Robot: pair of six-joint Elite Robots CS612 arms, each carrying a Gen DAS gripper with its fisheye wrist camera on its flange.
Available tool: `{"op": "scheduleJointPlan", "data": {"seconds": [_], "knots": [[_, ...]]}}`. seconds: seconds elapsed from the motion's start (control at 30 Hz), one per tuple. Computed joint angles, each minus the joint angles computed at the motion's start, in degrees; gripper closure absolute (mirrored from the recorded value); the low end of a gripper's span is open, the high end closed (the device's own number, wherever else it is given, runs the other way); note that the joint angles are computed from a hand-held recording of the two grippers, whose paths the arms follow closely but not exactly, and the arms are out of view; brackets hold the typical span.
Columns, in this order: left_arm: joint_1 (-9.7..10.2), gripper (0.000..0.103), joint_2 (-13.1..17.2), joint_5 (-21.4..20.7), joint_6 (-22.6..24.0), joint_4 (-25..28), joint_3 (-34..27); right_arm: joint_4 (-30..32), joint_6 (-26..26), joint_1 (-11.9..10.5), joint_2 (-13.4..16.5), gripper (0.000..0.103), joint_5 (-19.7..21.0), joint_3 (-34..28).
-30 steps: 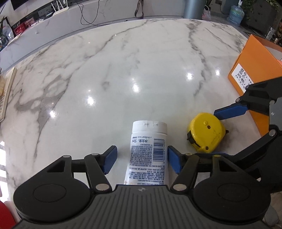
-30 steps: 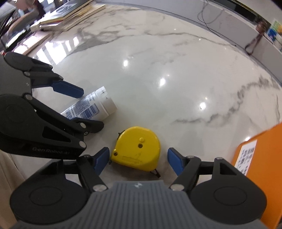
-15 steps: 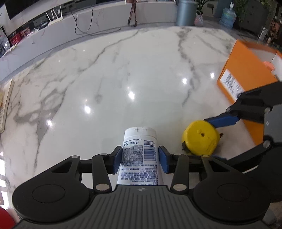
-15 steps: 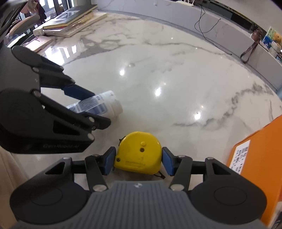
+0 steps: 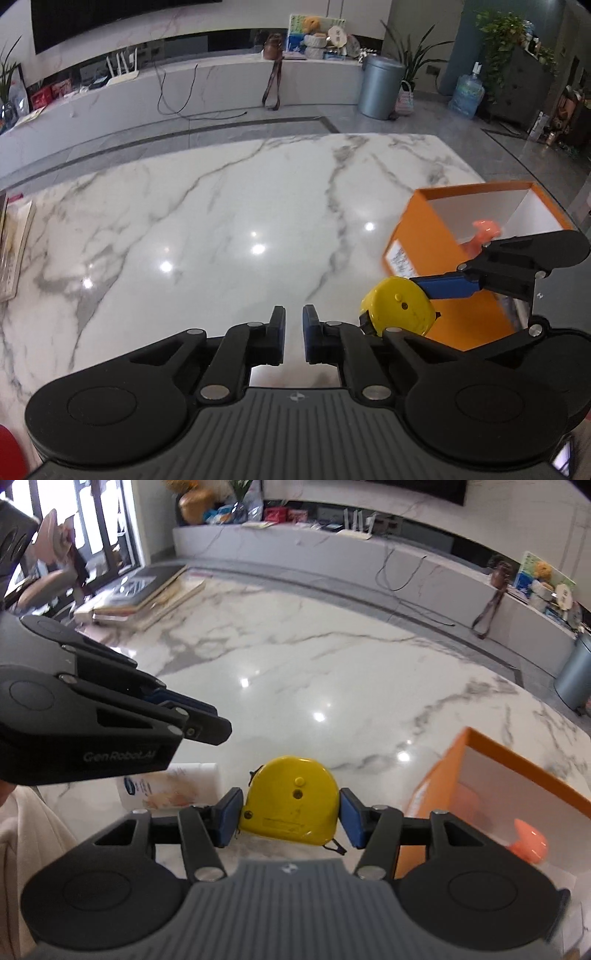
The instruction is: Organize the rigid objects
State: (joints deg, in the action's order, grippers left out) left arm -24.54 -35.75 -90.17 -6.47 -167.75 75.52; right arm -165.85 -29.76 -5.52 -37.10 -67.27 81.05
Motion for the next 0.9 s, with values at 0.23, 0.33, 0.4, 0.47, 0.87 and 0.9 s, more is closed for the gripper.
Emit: {"op": "scheduleJointPlan", "data": {"seconds": [0.23,0.33,0.4,0.47,0.87,0.9], "knots": [[-0.80,0.088,-0.88,2.47,5.80,5.29,0.39,-2.20,2.08,-1.69,-1.68,0.047,3.06,3.38],[-0.76,0.076,-0.91,3.72,11.28,7.80,0.30,-3.93,4.66,-2.69,-2.32,0.047,4.54,4.70],[-0.62,0.065,-0.65,4.42,14.72,9.45,-0.05,-5.37,6.36,-3.50,-2.82,0.047,5.31,5.65],[-0.59,0.057,-0.25,5.41,18.65,9.93,-0.21,-5.68,8.23,-4.73,-3.31,0.047,8.38,6.39],[0.39,0.037,3.77,6.61,29.65,13.19,-3.75,-9.49,16.20,-7.45,-3.69,0.047,2.29,8.39],[0.50,0.037,3.95,6.11,29.54,13.43,-3.97,-9.24,16.55,-7.59,-3.53,0.047,2.07,8.29]]}}
